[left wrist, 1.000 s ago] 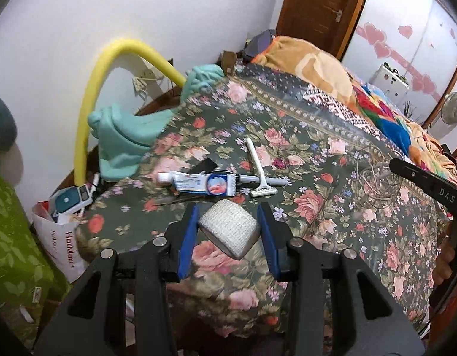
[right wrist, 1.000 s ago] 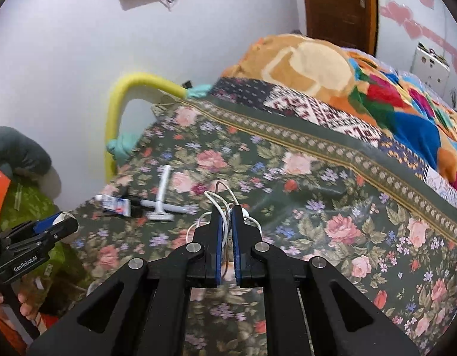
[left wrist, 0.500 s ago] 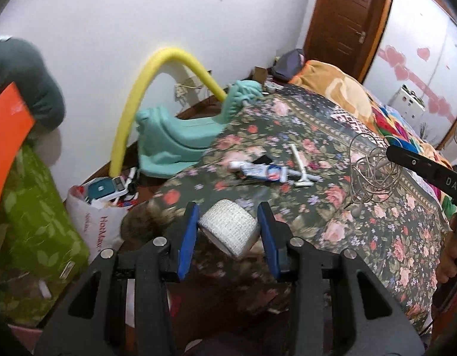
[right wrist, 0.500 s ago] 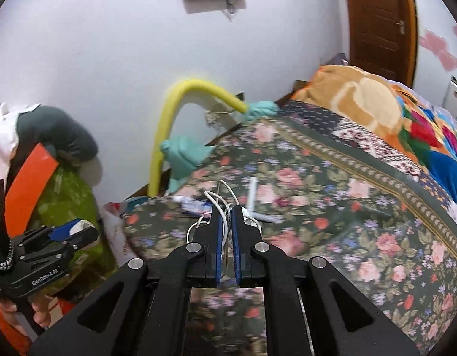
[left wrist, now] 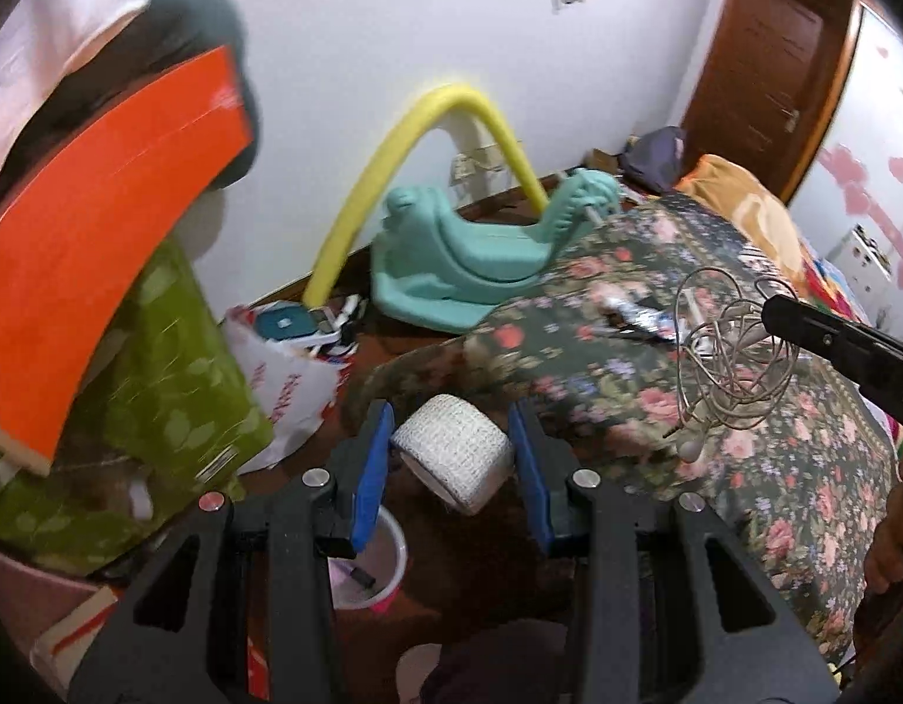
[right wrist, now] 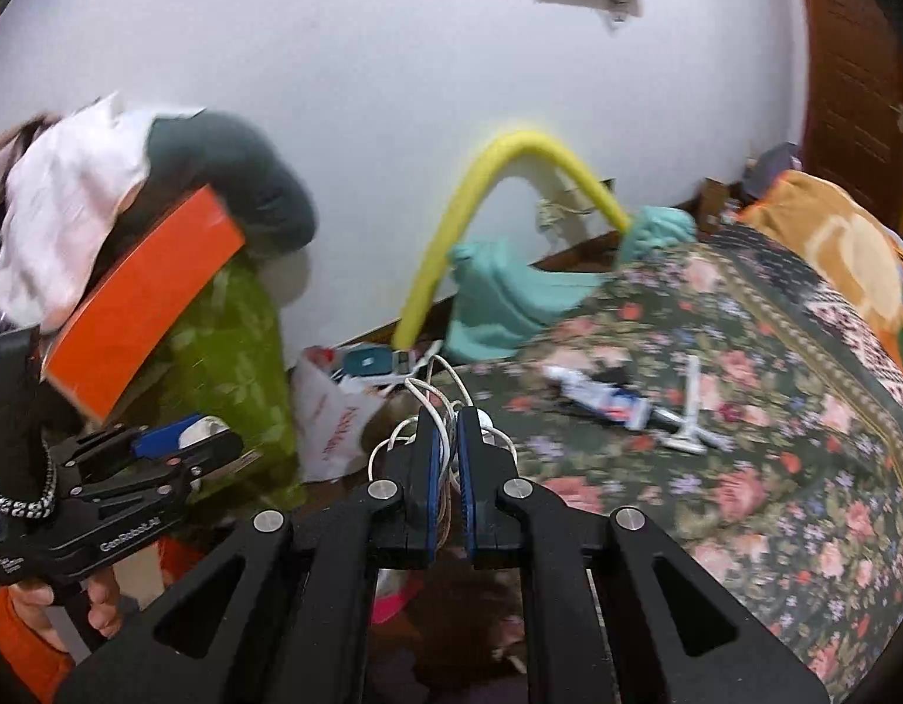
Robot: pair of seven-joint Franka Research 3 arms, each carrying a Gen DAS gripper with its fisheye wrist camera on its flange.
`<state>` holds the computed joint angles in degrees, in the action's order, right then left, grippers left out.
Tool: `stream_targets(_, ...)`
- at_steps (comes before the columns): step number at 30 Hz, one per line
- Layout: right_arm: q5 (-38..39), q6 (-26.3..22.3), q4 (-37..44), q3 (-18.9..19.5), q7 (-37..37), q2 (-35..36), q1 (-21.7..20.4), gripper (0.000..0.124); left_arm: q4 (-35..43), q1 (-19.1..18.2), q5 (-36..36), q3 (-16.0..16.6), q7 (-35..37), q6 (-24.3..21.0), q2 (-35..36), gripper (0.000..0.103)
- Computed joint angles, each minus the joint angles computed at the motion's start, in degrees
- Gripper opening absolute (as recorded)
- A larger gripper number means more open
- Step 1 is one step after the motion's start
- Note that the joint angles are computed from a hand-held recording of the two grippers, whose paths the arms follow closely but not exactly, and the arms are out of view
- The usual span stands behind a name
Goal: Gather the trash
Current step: 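Carry tape roll and earphones to the cup and open the left tool, then open the right tool to drop the earphones into the white cup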
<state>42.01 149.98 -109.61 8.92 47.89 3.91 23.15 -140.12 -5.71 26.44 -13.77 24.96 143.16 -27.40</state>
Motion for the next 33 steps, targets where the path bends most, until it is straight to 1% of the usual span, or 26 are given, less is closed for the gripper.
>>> stream_targets(7, -0.65, -3.07, 1.14, 2.04, -2.19, 1.95, 2.46, 0.006, -6.28, -0.29, -3.02, 1.73, -0.51, -1.76, -4.4, 0.04)
stream_targets(11, -1.9, -4.55, 2.16, 2.77, -2.66, 3.91, 3.66, 0.006, -8.85, -0.36, -5.44, 3.27, 0.99, -1.71, -4.17, 0.04)
stream_targets(15, -4.37, -5.93, 3.7, 3.41, -1.43, 6.4, 4.95, 0.006, -11.06, -0.06, -7.28, 4.23, 2.79, -1.33, -2.6, 0.04)
stream_targets(17, -6.04, -6.78, 4.76, 3.66, -0.68, 8.0, 5.57, 0.006, -12.58, -0.1, -8.62, 5.0, 3.92, -0.45, -1.96, 0.04)
stream_targets(20, -8.22, -7.51, 5.95, 3.95, 0.54, 9.87, 6.34, 0.006, -15.02, 0.2, -11.24, 6.52, 5.32, 3.11, -0.51, 0.04)
stream_targets(21, -8.95, -7.74, 6.43, 4.01, 0.97, 10.52, 6.57, 0.006, -16.32, 0.64, -12.03, 6.97, 5.18, 5.12, -0.27, 0.04)
stream_targets(25, -11.8, -9.01, 9.16, 4.12, 3.32, 13.47, 7.44, 0.006, -19.04, 2.74, -13.78, 7.71, 4.87, 9.51, 0.78, 0.044)
stream_targets(27, -13.04, -9.61, 10.38, 4.16, 4.35, 14.63, 7.79, 0.006, -19.31, 3.49, -14.58, 8.0, 5.09, 9.97, 1.6, 0.048)
stream_targets(33, -15.82, -11.56, 13.89, 4.66, 6.45, 17.93, 8.99, 0.006, -19.48, 4.38, -14.19, 7.21, 6.86, 8.04, 1.3, 0.048)
